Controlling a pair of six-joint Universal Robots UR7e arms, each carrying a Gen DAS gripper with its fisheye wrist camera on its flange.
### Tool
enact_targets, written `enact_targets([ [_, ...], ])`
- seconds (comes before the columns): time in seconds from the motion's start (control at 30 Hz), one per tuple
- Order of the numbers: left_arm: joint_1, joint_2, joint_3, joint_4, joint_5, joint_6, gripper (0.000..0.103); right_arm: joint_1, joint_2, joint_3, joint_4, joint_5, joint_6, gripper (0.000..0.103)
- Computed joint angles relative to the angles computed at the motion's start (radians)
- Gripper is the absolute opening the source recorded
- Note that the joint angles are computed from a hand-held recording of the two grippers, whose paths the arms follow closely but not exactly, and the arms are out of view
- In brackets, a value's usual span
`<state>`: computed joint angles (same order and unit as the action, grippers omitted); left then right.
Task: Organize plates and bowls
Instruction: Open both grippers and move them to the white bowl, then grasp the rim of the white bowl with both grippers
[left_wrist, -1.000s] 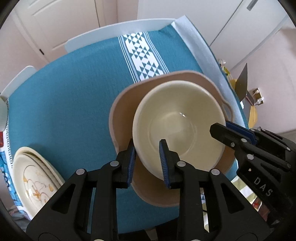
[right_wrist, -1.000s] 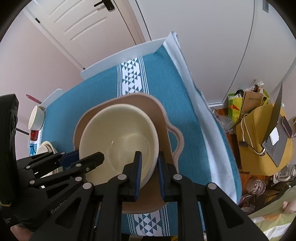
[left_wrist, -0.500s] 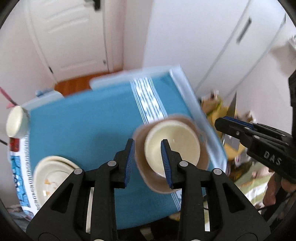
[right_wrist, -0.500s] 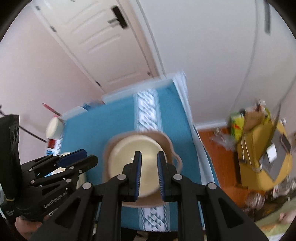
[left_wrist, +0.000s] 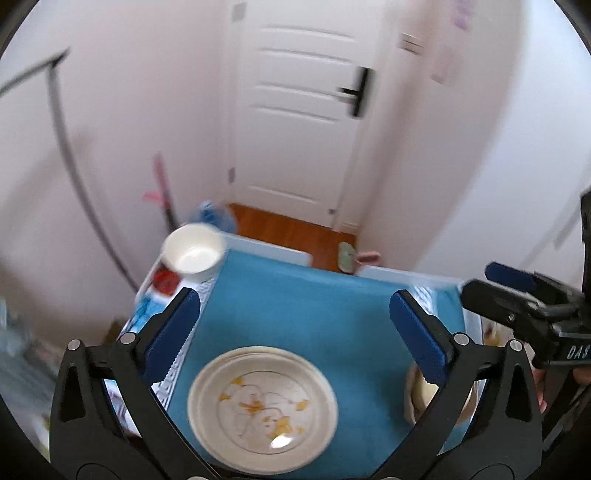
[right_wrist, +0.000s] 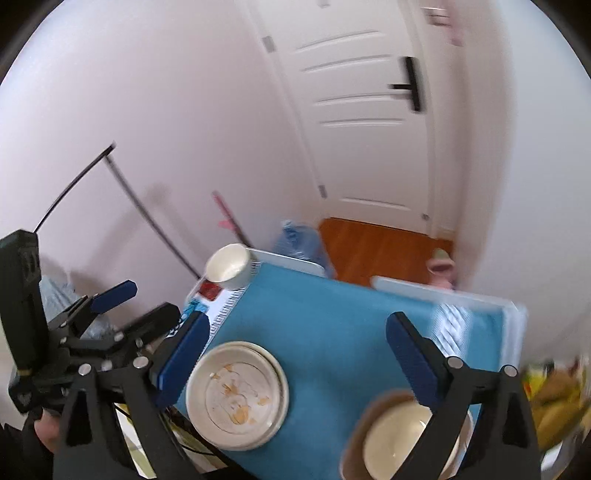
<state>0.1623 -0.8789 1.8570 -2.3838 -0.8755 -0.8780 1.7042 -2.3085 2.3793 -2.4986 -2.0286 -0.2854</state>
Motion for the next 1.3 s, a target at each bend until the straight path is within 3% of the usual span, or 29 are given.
enact_targets([
  [0.1,0.065,-0.062,0.044,-0.013,-0.011,-0.080,0.102,0.049,0.162,-0.048,-0.046,-0.025,-0.012,0.095],
  [0.3,0.205,-0.095,0.069,-0.027,-0.002,-0.146,0.102,0.052,0.420,-0.162,-0.117,-0.038,-0.047,0.095],
  [0.5,0.364,-0.038,0.056,-0.126,-0.085,-0.119,0.101,-0.035,0.678,-0.312,-0.062,-0.004,-0.004,0.095],
  [0.6,0.441,0.025,0.022,-0.180,-0.126,-0.057,0.086,-0.093,0.801,-0.361,-0.066,0.025,-0.004,0.095],
  [0.67,0.475,0.069,-0.005,-0.191,-0.158,-0.027,0.074,-0.136,0.872,-0.387,-0.069,0.069,0.000,0.087],
  [0.7,0.493,0.087,-0.019,-0.187,-0.169,-0.011,0.072,-0.151,0.897,-0.396,-0.068,0.086,0.003,0.075],
  [0.83,0.537,0.144,-0.061,-0.190,-0.193,0.047,0.054,-0.193,0.984,-0.428,-0.062,0.156,0.005,0.052],
  [1.0,0.571,0.185,-0.094,-0.192,-0.203,0.082,0.048,-0.205,1.047,-0.459,-0.067,0.179,-0.001,0.036],
  [1.13,0.589,0.205,-0.105,-0.211,-0.210,0.104,0.025,-0.211,1.068,-0.471,-0.065,0.172,0.001,0.030],
  [1.23,0.589,0.217,-0.114,-0.211,-0.196,0.127,0.023,-0.210,1.069,-0.466,-0.075,0.150,0.007,0.016],
  [1.3,0.584,0.222,-0.121,-0.199,-0.184,0.133,0.023,-0.215,1.067,-0.461,-0.085,0.160,0.011,0.016],
])
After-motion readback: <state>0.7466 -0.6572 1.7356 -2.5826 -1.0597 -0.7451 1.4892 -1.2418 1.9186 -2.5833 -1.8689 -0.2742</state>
